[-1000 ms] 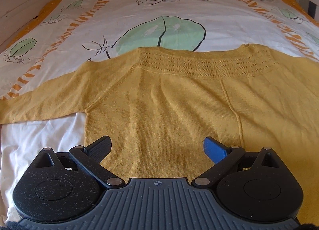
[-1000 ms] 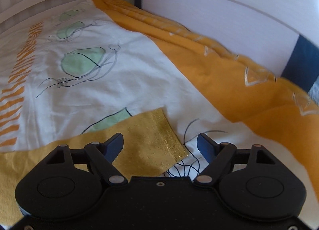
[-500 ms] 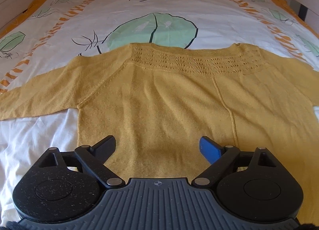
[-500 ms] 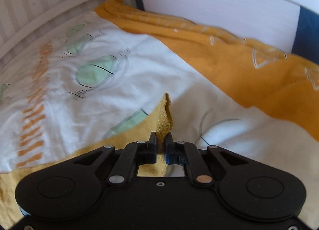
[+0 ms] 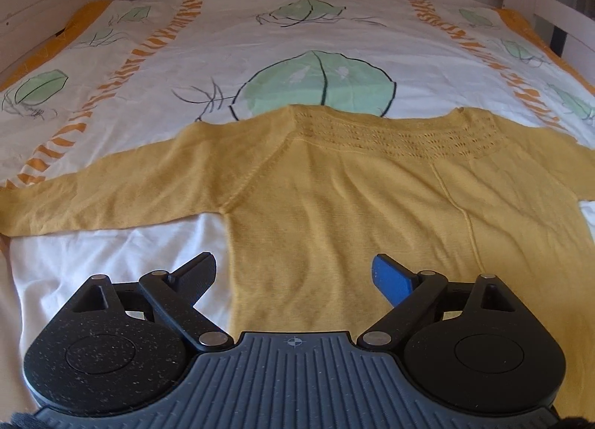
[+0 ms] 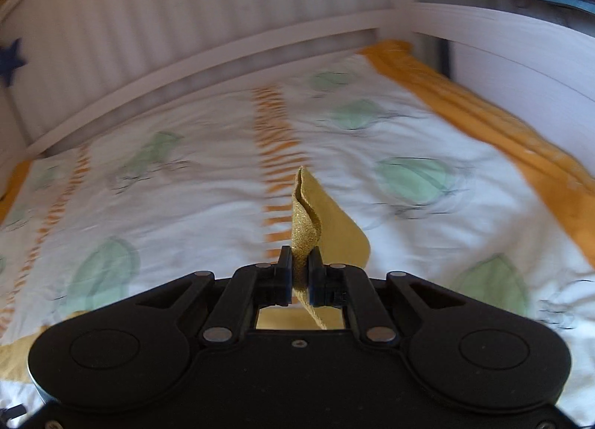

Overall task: Fold small clothes
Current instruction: 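Lift the cuff with the right gripper, lay the sleeve across the back, open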

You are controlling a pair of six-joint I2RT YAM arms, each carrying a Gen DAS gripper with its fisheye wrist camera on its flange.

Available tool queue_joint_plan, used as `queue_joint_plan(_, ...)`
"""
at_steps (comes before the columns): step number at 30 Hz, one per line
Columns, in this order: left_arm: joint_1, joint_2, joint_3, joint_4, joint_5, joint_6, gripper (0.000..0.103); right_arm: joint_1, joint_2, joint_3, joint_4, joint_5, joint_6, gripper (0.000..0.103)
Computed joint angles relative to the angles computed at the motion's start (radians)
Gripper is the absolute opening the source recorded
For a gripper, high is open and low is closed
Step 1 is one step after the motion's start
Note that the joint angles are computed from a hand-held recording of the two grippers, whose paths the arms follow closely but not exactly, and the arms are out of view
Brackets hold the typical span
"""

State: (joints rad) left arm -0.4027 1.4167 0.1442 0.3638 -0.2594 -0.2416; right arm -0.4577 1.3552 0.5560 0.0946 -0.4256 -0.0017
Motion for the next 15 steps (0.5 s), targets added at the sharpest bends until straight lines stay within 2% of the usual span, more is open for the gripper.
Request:
queue_joint_plan(6,0.224,-0.100,-0.056,-0.026,0.164,0.116,0.091,0.388,0.017,-0.056,0.148,0.096,0.196,0.013)
queue_joint_plan(11,0.406,-0.114,-0.074,-0.027,0.282,0.184,0.091,0.682,0.228,-0.036,0.362,0.220,0.345,0.013)
queue_joint_plan(15,0.534,-0.094,-0.094,0.032,0.381,0.231,0.091,0.866,0.414,0.022,0.478,0.319,0.436,0.013)
